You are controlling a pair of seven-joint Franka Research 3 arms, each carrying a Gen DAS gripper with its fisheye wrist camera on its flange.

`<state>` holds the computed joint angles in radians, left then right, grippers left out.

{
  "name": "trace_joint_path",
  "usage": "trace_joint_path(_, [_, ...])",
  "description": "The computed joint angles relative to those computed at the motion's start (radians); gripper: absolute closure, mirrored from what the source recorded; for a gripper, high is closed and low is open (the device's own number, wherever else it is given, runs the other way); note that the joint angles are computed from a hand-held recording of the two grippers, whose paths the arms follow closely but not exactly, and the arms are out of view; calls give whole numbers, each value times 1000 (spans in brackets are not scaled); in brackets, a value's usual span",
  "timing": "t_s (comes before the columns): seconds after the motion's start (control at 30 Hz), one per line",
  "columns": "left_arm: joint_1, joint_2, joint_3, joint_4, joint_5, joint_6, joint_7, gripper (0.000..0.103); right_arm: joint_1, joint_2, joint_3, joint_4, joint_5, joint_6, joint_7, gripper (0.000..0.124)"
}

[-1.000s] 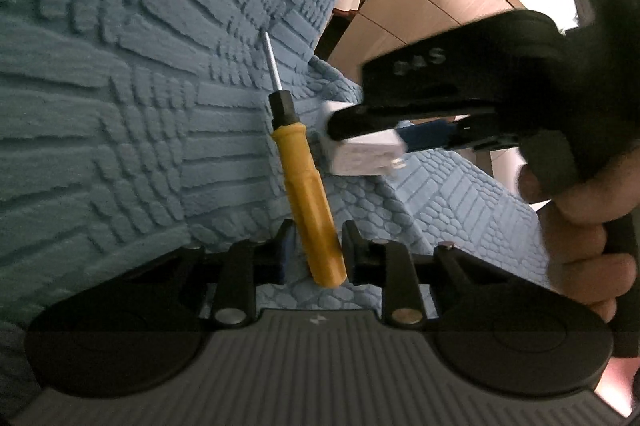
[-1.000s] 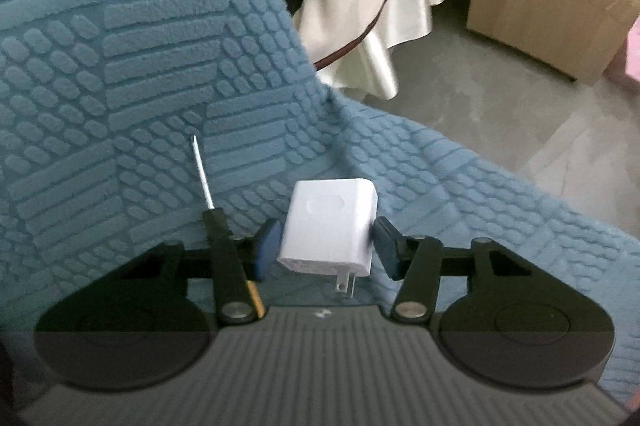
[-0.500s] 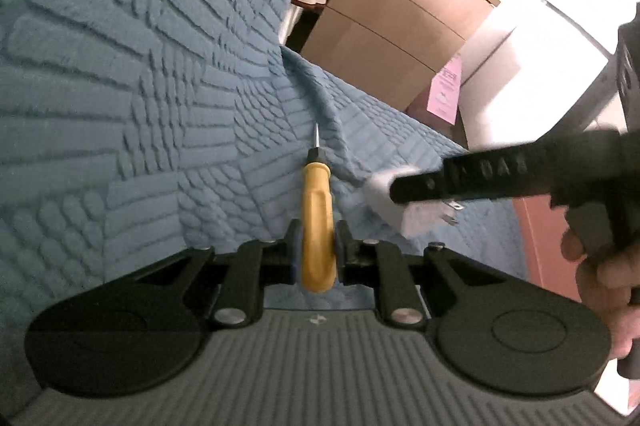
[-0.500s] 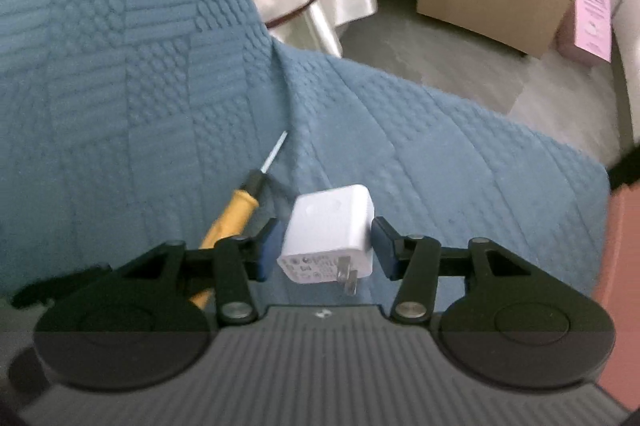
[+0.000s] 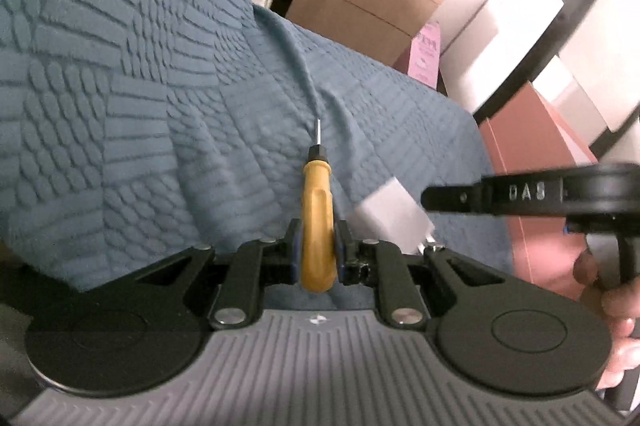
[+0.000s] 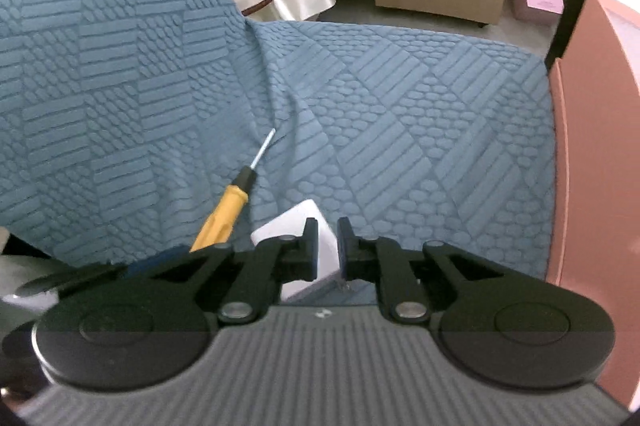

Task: Organize rigid objects
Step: 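Close right gripper on white charger while left gripper closes on screwdriver handle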

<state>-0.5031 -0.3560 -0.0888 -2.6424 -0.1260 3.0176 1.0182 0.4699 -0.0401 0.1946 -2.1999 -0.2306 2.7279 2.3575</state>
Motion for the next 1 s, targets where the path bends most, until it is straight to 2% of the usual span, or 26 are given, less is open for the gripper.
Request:
trace_joint_path(0.13, [-17, -41, -5, -32, 5, -18, 1, 84, -14, -33, 18, -66, -138, 113, 74, 109])
trace_joint_path(0.17, [-60, -39, 36, -39, -28, -2, 24, 83, -14, -36, 20, -81, -143, 144, 53, 108])
trace_joint_path(0.23, [-193, -37, 158, -50, -158, 30, 96, 83, -3, -46, 15, -116, -79, 201, -38, 107])
trace_joint_path(0.27, [-212, -36, 177, -53, -172, 37, 101, 83, 2, -45, 14, -126, -41, 220, -77, 107])
trace_joint_path(0.33, [-186, -34, 153, -58, -179, 47, 95, 83, -11, -40, 30, -128, -54, 224, -88, 98])
trace_joint_path(0.4, [-164, -28, 137, -59, -176, 71, 81, 84, -32, -35, 46, -124, -133, 228, -48, 80])
trace_joint_path(0.5, [-128, -23, 111, -57, -154, 99, 41, 83, -43, -35, 47, -139, -168, 270, -29, 77])
trace_joint_path(0.53, [-135, -20, 123, -54, -146, 100, 41, 83, -47, -36, 48, -143, -178, 276, -27, 72])
trace_joint_path(0.6, [-147, -6, 143, -41, -135, 95, 43, 83, -76, -26, 67, -127, -293, 252, 49, 64])
trace_joint_path(0.63, [-162, 4, 160, -31, -139, 86, 51, 83, -80, -26, 68, -124, -346, 236, 77, 63])
trace_joint_path(0.7, [-193, 24, 189, -13, -163, 77, 74, 83, -69, -13, 54, -116, -363, 232, 62, 63])
trace_joint_path(0.73, [-182, 33, 174, -4, -169, 73, 82, 83, -60, -12, 43, -120, -337, 242, 36, 63])
trace_joint_path(0.8, [-66, 42, 68, 6, -93, 56, 33, 83, -50, 1, 33, -114, -327, 247, 27, 63])
trace_joint_path(0.87, [-6, 47, 12, 9, -39, 56, 10, 83, -43, 15, 24, -105, -355, 238, 42, 63])
trace_joint_path(0.9, [11, 48, -3, 11, -20, 53, 1, 83, -39, 20, 18, -105, -363, 247, 48, 63])
trace_joint_path(1.0, [-19, 55, 28, 13, -30, 53, 16, 83, -19, 31, 2, -115, -281, 265, -12, 64])
